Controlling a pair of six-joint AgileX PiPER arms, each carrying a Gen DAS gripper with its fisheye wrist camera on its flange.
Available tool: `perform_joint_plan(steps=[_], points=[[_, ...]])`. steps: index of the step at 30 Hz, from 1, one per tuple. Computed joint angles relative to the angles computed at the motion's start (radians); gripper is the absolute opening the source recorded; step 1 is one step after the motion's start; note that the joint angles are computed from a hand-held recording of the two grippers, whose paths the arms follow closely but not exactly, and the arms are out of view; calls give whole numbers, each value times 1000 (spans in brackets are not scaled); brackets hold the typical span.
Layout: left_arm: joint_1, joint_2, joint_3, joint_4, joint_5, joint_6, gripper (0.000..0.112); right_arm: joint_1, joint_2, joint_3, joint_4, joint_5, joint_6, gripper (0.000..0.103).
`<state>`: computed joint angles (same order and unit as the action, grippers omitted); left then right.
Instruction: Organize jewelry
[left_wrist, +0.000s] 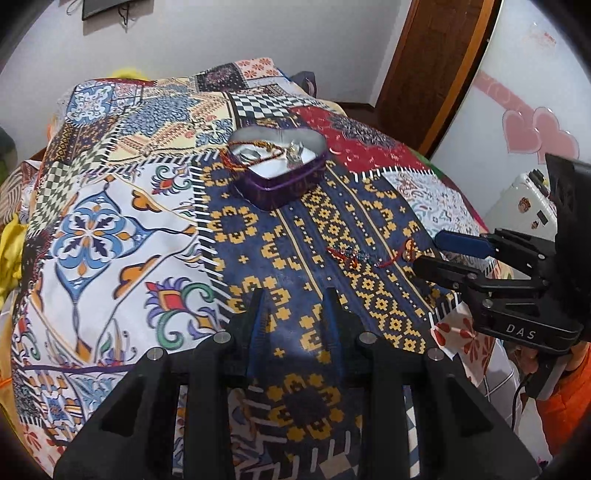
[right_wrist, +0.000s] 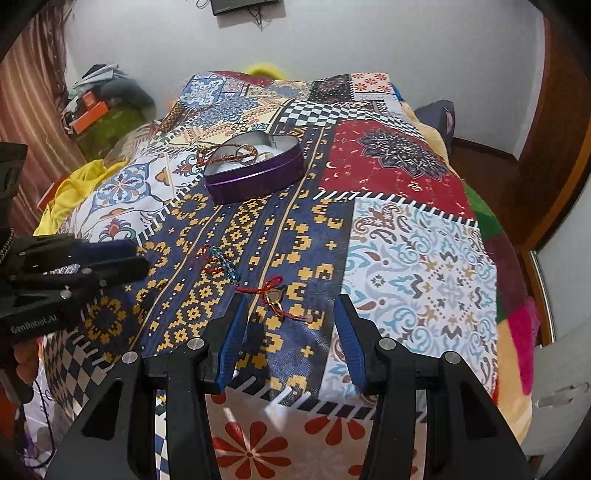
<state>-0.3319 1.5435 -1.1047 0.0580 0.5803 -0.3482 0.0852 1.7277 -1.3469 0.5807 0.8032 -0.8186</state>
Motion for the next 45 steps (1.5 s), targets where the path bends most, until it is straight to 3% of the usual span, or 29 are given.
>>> perform_joint_plan(steps=[10,16,18,21,25,34,45], points=[[-2,89,-88,-101,-10,94,30,4,-5,22,21,-19,-74,42],[7,148,-148,-163,-2,143,30,-16,-4,22,39,-1,-104,34],[15,162,-161,-204,-3,178,25,-21,-1,19,42,2,-109,31],[22,187,-180,-233,3,203,7,-23,4,13,49,4,-113,30],[24,173,-165,-210,-21,176,0,-17,7,11,55,1,-114,30],[1,15,-100,98,-66,-100,0,-4,13,1,49,1,-109,29],[57,-74,-65,95,-79,-97,0,53,11,27,6,-70,-93,18]])
